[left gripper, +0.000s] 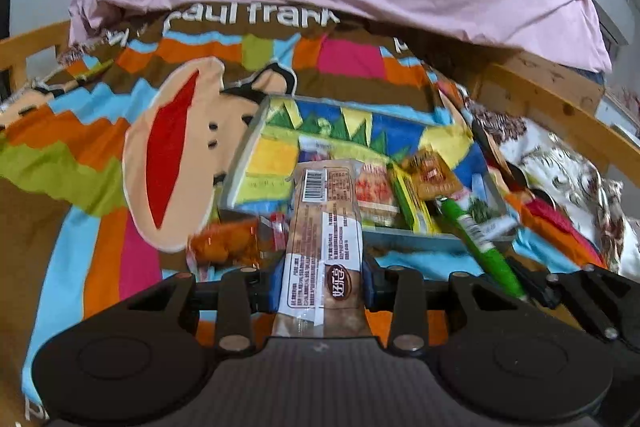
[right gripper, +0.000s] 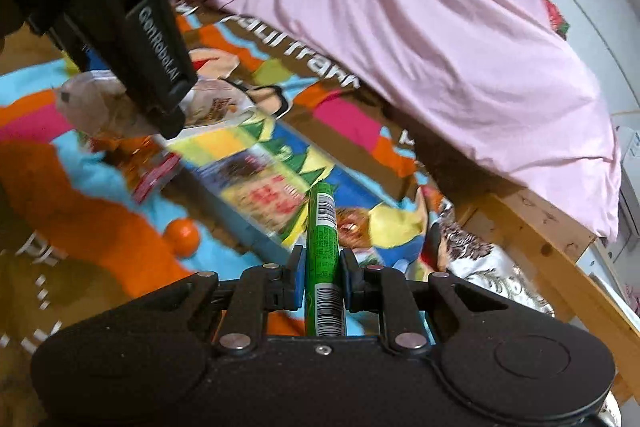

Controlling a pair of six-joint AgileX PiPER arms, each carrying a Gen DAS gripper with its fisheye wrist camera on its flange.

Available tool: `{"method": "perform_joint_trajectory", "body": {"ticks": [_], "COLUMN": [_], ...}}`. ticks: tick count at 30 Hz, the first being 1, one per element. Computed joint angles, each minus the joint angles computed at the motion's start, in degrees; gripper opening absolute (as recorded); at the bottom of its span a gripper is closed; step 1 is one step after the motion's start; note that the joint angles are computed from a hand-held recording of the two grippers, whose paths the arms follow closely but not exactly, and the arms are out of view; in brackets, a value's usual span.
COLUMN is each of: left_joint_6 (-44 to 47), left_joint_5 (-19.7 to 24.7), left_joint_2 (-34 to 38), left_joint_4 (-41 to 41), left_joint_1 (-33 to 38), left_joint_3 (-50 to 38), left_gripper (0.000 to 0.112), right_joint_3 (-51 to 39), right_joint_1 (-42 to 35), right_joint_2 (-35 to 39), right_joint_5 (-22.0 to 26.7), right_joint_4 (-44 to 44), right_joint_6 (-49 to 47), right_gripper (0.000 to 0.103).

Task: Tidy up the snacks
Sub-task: 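Carry both held snacks over the metal tray and lower them in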

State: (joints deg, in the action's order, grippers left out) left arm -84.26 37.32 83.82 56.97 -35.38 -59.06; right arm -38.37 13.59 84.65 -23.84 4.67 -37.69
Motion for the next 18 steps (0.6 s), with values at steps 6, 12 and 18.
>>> {"method": "perform_joint_trajectory", "body": {"ticks": [6, 12, 18], "left_joint_6": [1.76, 5.82, 14.83], "left_joint_5": [3.15, 3.64, 3.11], "left_joint_2": [4.66, 12.83, 23.74], "left_joint_4": [-0.14, -2.25, -8.42], "left_joint_1": [0.80, 2.48, 4.27], "left_joint_3": [-7.85, -19.08, -33.73], "left_gripper": [0.040, 0.040, 0.040], "right_joint_3": [-6.41, -16.07, -27.32], "right_joint_1": [-3.62, -8.14, -12.42], "right_joint_2": [4.49, 12.72, 21.24], "right_joint_5": [-1.28, -2.32, 0.52], "right_joint_4": [-9.89, -18.45, -27.69], "right_joint_6": [7.49, 16.04, 31.82], "right_gripper": [0.019, 0.019, 0.019]}}
